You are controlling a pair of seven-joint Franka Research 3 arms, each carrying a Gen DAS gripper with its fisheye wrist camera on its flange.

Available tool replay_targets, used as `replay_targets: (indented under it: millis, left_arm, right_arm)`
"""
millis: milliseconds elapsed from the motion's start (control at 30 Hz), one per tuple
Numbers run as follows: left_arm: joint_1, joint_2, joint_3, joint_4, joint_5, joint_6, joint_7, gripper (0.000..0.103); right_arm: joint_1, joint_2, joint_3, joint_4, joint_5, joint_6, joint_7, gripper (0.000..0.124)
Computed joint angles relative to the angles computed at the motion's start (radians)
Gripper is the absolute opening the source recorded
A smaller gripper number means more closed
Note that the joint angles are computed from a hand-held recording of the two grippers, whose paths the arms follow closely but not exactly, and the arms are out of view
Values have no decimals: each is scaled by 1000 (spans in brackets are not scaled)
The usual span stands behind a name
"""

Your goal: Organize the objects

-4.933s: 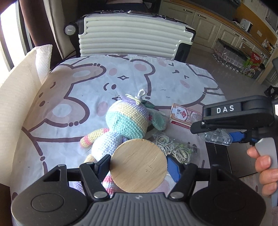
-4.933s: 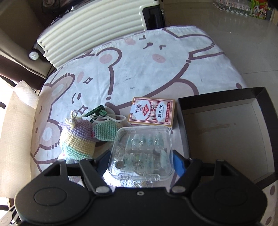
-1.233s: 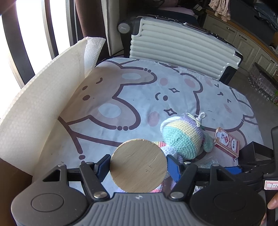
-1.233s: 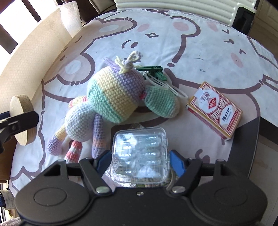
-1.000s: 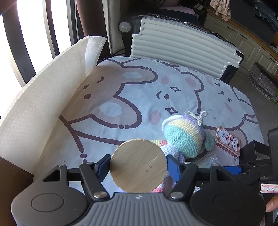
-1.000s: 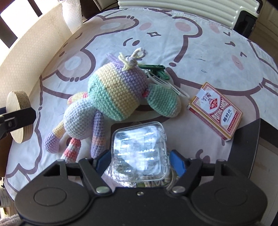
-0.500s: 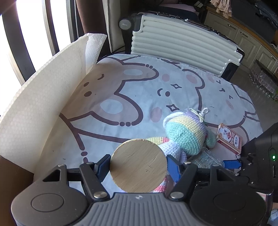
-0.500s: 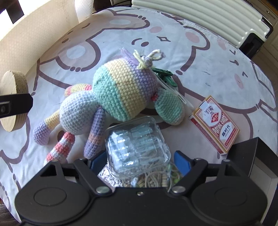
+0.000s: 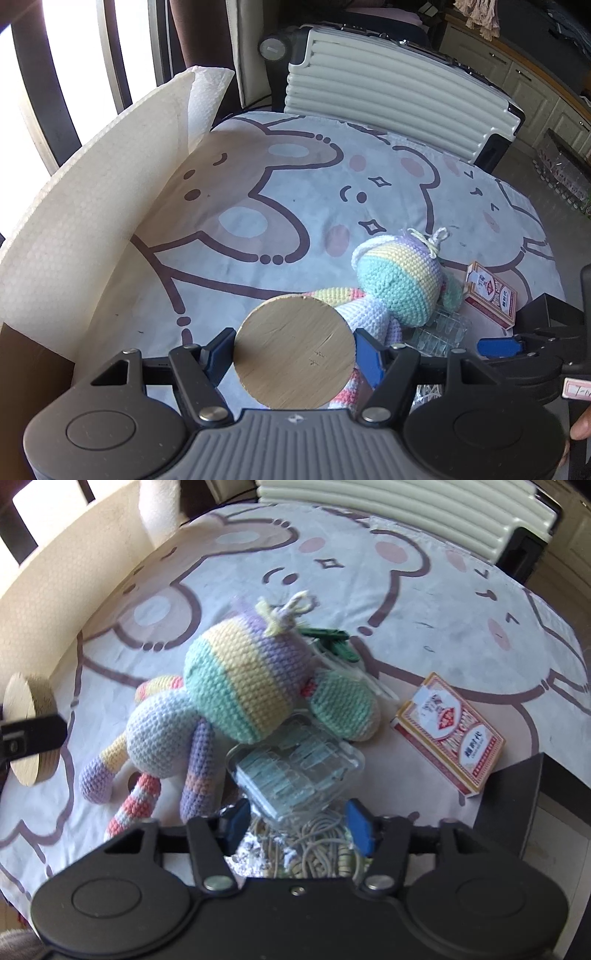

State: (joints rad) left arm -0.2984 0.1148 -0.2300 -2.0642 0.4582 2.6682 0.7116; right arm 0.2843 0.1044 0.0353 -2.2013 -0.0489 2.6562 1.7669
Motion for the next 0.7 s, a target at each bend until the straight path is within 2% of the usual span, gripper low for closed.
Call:
replay_targets:
  millis: [100, 267, 400, 567, 700]
  left_arm:
    - [0, -1, 0, -1, -1, 8, 0, 69]
    - [-1, 8, -1, 4, -4, 13, 11, 69]
    - [-1, 10, 2, 2, -3, 18, 10, 69]
    - [0, 14, 8, 3, 8, 8, -4, 68]
    - [3, 16, 14, 4, 23, -5, -24, 69]
  right_arm:
    - [-18, -21, -2, -19, 71, 33, 0, 75]
    - [-33, -23, -7, -40, 98, 128, 18, 79]
    - [-61, 0, 23, -32, 305, 180, -141, 79]
    - [-79, 40, 47, -6, 481, 220, -276, 78]
    - [-119, 71, 103, 12, 718, 255, -464, 79]
